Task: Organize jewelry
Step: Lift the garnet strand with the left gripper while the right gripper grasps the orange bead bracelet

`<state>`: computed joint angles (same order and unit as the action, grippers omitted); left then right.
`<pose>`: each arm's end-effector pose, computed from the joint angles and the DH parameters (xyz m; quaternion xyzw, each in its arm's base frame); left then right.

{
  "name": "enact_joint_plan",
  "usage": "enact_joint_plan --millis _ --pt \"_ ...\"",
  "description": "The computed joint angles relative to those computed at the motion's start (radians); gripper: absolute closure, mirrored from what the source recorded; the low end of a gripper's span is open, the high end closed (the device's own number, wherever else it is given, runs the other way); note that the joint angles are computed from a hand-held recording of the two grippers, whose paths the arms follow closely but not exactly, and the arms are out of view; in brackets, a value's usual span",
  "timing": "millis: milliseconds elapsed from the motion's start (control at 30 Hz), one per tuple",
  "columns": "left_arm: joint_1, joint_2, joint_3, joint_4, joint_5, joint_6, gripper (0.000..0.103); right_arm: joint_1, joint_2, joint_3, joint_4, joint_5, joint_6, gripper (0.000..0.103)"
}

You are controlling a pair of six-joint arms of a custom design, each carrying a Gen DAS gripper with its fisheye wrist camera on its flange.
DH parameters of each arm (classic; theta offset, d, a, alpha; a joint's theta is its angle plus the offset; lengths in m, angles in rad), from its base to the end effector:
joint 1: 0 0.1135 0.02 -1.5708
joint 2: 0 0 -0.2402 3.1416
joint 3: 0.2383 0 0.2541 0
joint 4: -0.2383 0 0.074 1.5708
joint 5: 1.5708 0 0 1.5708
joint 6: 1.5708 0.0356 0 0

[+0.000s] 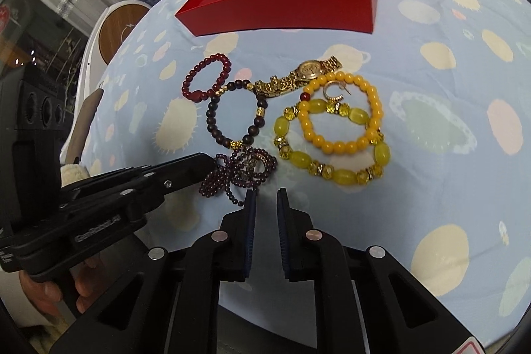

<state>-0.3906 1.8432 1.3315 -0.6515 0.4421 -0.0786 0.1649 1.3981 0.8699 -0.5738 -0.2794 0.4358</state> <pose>0.3376 -0.1555 0.1788 0.1923 0.9370 -0.2547 0.1421 0.2658 0.0542 0.1809 0.0980 0.9587 0.1974 0.1796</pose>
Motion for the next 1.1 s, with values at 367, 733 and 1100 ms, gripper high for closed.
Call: enact_joint_plan --millis 367,733,1100 --pt "-0.071 -0.009 -0.045 0.049 -0.065 0.013 0.090 -0.030 -0.075 -0.060 0.002 0.011 0.050 0.091" --pt "-0.065 -0.072 -0.046 0.071 -0.053 0.027 0.097 -0.034 -0.097 -0.074 0.015 0.004 0.062 0.091" --pt "-0.049 -0.101 0.003 0.062 -0.034 0.007 0.097 -0.032 -0.112 -0.070 0.013 0.017 0.077 0.091"
